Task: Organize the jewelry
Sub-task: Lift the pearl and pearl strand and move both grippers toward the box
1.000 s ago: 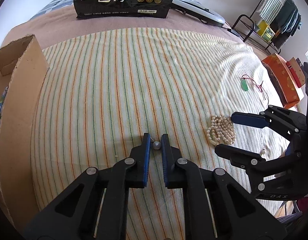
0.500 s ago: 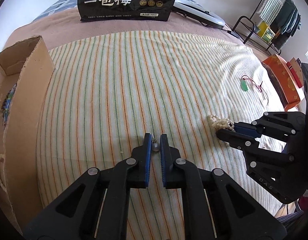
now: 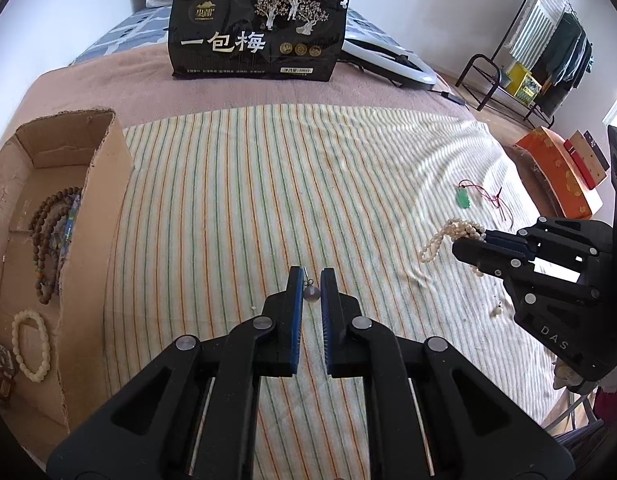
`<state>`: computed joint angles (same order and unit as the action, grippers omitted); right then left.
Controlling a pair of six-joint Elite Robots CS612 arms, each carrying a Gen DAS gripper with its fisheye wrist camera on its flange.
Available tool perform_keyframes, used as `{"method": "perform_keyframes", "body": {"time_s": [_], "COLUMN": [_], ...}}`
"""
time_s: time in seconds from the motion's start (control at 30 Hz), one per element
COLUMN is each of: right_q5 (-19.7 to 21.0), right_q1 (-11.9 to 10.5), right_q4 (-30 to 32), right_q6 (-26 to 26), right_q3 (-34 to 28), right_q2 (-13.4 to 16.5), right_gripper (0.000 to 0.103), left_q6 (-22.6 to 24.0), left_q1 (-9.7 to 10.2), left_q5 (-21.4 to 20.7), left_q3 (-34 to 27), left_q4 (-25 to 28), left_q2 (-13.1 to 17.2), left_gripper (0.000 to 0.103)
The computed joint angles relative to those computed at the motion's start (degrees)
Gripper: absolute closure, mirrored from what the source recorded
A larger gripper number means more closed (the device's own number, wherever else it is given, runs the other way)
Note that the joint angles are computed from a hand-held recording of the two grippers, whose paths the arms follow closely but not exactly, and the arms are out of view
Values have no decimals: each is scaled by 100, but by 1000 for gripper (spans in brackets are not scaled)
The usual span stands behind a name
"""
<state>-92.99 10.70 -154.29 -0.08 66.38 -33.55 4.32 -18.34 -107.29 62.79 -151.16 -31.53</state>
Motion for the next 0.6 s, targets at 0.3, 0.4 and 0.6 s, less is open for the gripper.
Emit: {"method": "perform_keyframes", "body": {"time_s": [0.3,0.4,0.6], "right_q5": [-188,-224,-196], "right_q1": [54,86,185], "right_q4": [-526,-645,-830], "right_q6": [113,116,98], "right_q3": [136,104,-42], "right_q2": [-195,-222,-222], "right_gripper": [98,98,98], "left_q6": [-139,-185,-291], "left_q1": [101,142,247], "left_q5": [-126,-148,-154], "left_q3": [195,272,395], "left_q4": [-477,-668,-1002], "left_q2": [-178,-247,-365], "left_gripper": [96,96,96]}}
